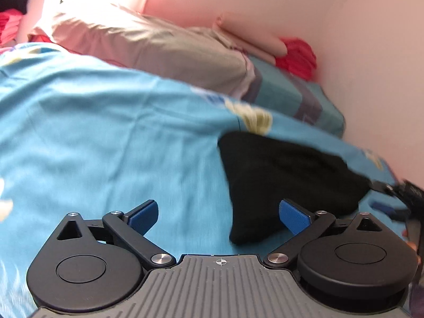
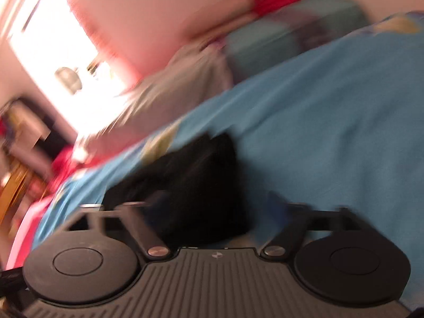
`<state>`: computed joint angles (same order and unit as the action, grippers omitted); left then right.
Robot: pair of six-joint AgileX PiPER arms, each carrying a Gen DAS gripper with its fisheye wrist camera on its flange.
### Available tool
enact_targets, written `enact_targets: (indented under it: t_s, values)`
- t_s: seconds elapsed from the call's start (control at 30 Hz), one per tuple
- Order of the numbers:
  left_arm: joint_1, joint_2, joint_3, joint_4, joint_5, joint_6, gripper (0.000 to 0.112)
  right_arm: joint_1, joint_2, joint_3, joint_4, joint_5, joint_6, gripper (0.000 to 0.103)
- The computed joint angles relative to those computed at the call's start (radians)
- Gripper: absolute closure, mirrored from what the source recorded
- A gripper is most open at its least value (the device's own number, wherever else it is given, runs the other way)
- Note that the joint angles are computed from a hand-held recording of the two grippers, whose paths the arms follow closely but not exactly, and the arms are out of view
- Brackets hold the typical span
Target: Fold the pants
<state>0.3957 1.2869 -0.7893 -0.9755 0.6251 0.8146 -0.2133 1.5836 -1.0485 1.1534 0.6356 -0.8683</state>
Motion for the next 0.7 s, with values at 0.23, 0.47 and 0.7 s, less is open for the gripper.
enact_targets:
  t_s: [0.23, 0.47, 0.7]
  values:
    - [-0.098, 0.321, -0.286, 0.036, 0.086, -0.091, 0.009, -0.033, 0.164, -0.196, -0.032, 0.211, 0.162, 0.011]
    - [-0.103, 0.530, -0.395, -0.105, 0.229, 0.032, 0.009, 0.022, 0.349, -0.365, -0.106, 0.328, 0.324, 0.018]
    - [-0.151, 0.495, -0.358, -0.177, 0.214, 0.171, 0.009, 0.054, 0.241, -0.205, -0.026, 0.210, 0.161, 0.061]
